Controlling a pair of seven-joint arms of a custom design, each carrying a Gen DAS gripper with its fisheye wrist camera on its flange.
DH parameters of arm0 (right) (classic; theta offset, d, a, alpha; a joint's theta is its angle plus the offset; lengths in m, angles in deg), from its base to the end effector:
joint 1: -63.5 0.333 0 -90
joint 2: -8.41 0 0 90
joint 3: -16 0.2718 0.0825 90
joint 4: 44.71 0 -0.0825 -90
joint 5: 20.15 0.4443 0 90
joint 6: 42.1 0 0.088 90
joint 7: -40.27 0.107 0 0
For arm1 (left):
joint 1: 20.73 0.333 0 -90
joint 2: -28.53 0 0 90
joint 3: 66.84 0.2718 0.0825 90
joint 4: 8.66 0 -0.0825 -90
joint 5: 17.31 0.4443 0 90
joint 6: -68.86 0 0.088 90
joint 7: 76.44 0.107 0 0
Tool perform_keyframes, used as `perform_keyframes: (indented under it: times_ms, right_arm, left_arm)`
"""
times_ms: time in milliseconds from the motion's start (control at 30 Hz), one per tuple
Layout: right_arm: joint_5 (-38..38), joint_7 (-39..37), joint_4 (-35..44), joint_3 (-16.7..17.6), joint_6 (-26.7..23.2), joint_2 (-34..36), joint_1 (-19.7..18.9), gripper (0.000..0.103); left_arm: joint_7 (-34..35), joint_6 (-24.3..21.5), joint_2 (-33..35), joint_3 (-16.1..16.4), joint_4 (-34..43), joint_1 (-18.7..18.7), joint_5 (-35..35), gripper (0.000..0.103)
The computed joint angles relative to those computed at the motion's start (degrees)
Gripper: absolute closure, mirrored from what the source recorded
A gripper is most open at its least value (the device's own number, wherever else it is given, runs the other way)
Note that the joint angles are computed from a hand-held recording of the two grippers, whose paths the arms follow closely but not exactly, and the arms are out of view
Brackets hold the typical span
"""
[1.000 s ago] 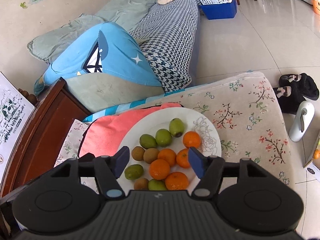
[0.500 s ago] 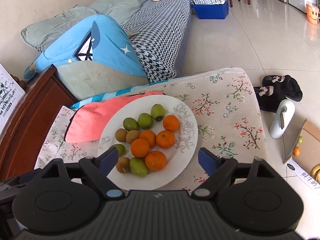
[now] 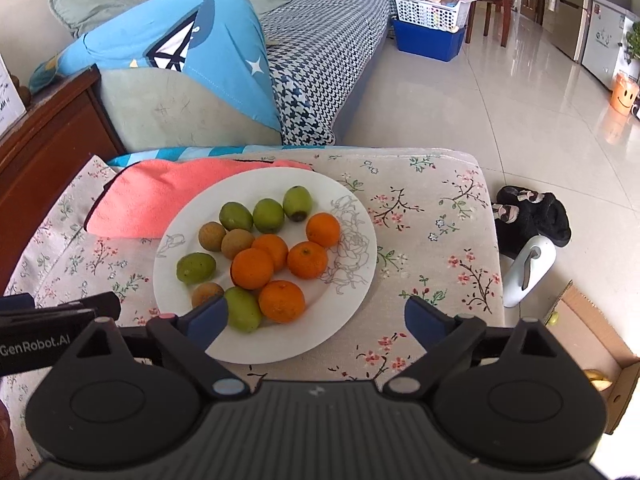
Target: Organize fruits
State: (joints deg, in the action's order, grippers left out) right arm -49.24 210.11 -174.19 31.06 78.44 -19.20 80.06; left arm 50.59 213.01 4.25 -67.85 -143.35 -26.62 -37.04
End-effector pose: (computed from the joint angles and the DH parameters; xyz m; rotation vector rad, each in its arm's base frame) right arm 0.4507 0.2604 0.5281 -1.1730 2.3819 -0.7342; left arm 0.5374 -0.0624 0.4965 -1.3106 2.3359 -0.7279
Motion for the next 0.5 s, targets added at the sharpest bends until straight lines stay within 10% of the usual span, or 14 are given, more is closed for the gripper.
perform_keyframes:
  times_ms: [500]
  right_arm:
    - [-0.4,-1.4,3.0,-0.4,-4.7,3.1,1.0,0.003]
  left_arm:
    - [-2.0,2.1,0.3,-1.6,-0.9,0.6,4.5,0.002]
